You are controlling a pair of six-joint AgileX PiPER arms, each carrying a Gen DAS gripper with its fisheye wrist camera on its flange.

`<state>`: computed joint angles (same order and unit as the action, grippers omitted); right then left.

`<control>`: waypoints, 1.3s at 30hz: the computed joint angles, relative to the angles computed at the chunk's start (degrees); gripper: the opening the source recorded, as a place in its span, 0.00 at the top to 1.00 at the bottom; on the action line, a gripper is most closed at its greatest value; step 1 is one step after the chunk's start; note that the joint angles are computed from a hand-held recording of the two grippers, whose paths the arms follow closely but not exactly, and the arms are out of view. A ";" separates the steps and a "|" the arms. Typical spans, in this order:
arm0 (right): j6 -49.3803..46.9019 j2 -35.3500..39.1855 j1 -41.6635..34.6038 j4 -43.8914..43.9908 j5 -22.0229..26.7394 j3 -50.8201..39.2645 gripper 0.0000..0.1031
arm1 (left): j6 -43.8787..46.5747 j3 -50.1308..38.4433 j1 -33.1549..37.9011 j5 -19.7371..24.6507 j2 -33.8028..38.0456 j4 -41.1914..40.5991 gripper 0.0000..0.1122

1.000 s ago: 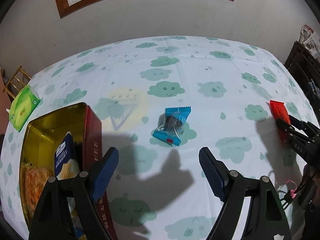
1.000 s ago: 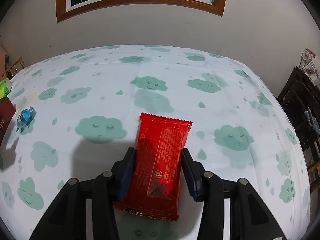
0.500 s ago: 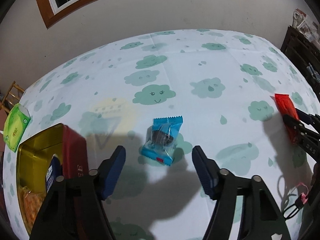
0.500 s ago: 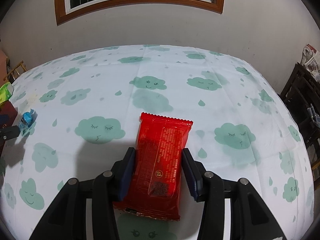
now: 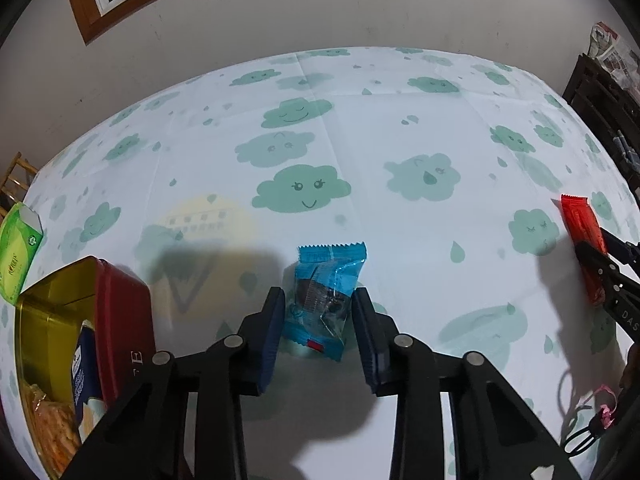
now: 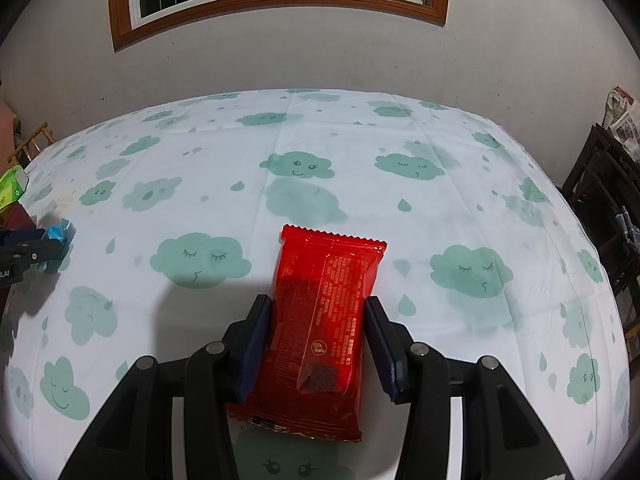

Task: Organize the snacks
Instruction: 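Grasp the second blue-wrapped candy with the left tool, then carry the blue-wrapped candy into the tin and open the left tool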

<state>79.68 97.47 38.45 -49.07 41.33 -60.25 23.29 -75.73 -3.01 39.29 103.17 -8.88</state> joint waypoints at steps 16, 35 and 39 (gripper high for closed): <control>0.05 0.25 0.07 -0.03 0.15 -0.24 0.53 | 0.30 2.23 1.12 1.16 -3.03 -1.39 0.80; -0.06 0.25 0.10 -0.14 0.36 -0.22 0.53 | 3.22 13.07 4.81 6.72 -17.87 -5.98 0.80; -0.12 0.28 0.06 -0.15 0.37 -0.25 0.53 | 4.46 14.54 7.35 8.68 -22.23 -6.94 0.80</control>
